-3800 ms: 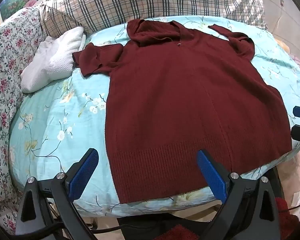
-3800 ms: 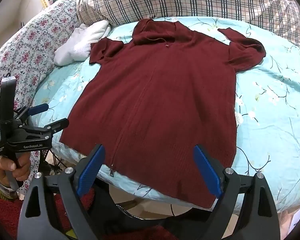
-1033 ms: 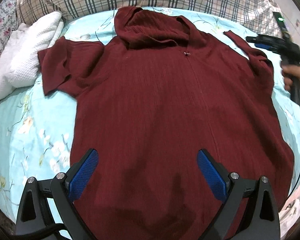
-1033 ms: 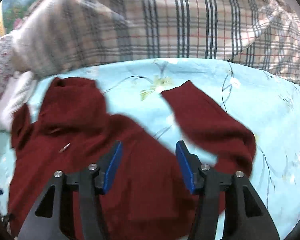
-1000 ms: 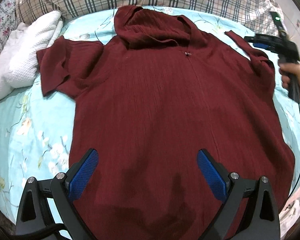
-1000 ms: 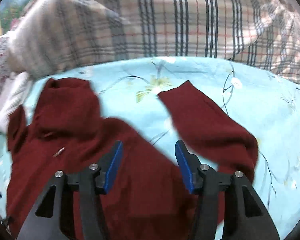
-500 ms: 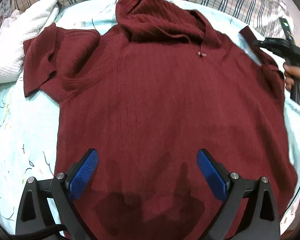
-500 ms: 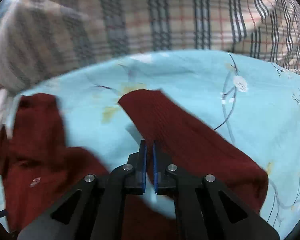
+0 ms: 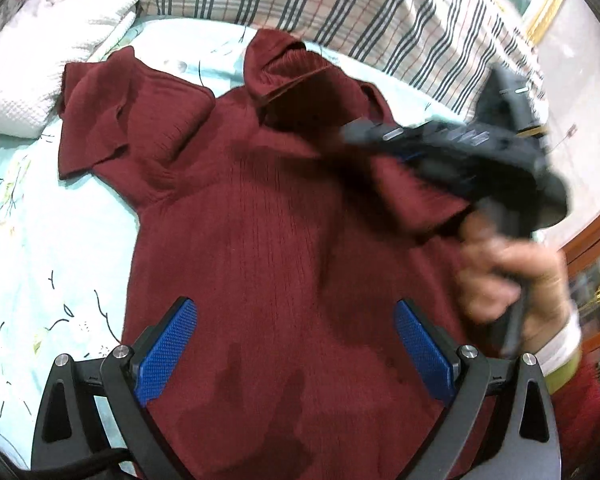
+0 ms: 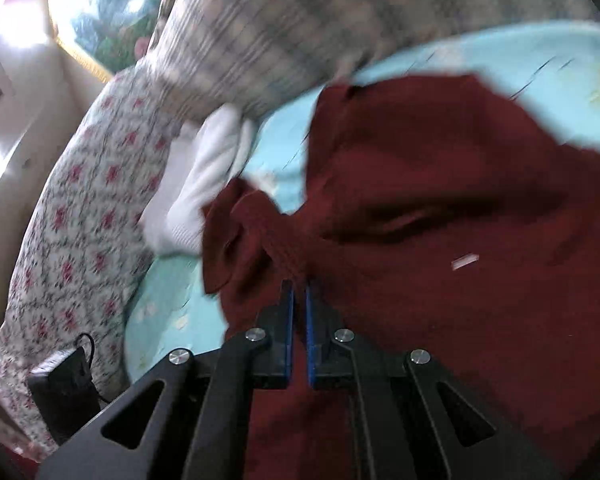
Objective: Fold large clothes
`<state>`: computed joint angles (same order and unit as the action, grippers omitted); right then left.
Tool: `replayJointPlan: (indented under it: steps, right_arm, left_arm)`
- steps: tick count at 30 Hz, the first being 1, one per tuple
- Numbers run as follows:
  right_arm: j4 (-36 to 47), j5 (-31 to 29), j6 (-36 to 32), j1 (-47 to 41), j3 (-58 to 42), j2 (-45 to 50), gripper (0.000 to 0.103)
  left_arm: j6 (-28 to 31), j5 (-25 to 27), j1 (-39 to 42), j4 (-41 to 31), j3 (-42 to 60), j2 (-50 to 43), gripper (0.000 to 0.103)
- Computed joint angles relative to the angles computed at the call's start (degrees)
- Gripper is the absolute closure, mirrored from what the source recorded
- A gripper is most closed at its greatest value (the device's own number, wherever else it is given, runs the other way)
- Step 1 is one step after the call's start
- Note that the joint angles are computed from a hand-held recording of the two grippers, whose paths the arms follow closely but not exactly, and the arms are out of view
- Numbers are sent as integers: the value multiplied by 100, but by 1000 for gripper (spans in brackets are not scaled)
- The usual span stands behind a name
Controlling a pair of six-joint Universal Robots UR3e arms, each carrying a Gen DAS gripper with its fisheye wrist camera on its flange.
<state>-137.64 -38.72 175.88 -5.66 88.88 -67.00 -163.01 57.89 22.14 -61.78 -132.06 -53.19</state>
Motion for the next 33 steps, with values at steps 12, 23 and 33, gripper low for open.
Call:
replayJointPlan:
  steps: [12,23,33]
  right_arm:
    - [447,299,-324,-1333,2224,-1922,76]
    - [3658,3,-2622,-4659,3276,-5277,76]
    - [972,-1340,-1261,-3743,2555,-2601,62]
  left_arm:
    - [-695,-414,-369,1948,775,-3042,4]
    - [-1479,457,-1107,3617,1653,-4363,98]
    - [-1158,926,-583,3791,1256,-4048,98]
